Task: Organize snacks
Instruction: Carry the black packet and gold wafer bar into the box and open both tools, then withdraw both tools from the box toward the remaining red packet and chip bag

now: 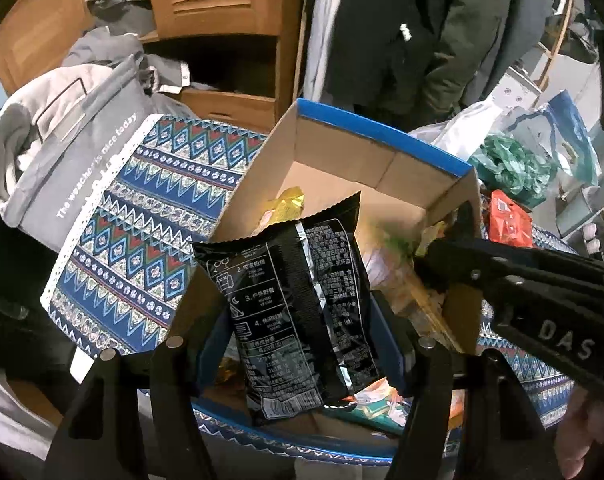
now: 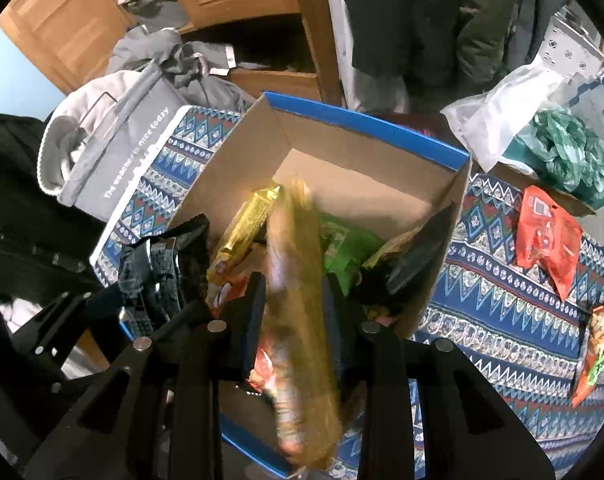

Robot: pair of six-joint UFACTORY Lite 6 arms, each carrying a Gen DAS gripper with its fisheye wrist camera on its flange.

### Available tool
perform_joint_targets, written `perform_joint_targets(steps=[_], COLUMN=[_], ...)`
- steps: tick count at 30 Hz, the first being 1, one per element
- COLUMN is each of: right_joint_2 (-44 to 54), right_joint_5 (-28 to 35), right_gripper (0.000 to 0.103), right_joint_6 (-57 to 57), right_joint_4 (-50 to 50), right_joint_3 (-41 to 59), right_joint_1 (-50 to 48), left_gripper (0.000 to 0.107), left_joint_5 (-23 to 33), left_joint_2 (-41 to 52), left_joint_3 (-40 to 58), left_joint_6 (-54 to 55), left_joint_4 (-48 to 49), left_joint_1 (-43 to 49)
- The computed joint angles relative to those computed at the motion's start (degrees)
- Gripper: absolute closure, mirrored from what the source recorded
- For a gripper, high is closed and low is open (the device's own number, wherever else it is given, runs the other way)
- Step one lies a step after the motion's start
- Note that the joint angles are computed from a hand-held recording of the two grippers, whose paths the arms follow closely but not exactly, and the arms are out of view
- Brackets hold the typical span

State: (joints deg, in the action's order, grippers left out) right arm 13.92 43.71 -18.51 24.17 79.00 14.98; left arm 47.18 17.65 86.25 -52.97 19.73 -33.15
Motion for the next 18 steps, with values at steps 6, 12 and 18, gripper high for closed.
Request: perform_joint_targets(steps=[6,12,18], right_joint_2=[-1.36,-4.43,-7.63], right_joint_5=[0.41,0.28,0.19], right_gripper=[0.061,0.052,0.045], right_joint_6=[-0.02,-0.61,-2.85], right_joint_4=[-0.15,-1.99,-3.45], right_joint_3=[-0.09,-1.53,-4.01], right_joint_1=[-1.86,-3.37,-5.89], left_gripper=[0.038,0.027,0.027], left_joint_5=[1.08,3.52,4.47], left_joint_2=[0.35,1.24,3.44], left_joint_3=[0.84,3.78,7.45], left_joint_6=[0.22,-1.66,-1.20], left_joint_4=[-0.54,2.17,1.60], left_joint_1=[0.20,-1.94,-3.88])
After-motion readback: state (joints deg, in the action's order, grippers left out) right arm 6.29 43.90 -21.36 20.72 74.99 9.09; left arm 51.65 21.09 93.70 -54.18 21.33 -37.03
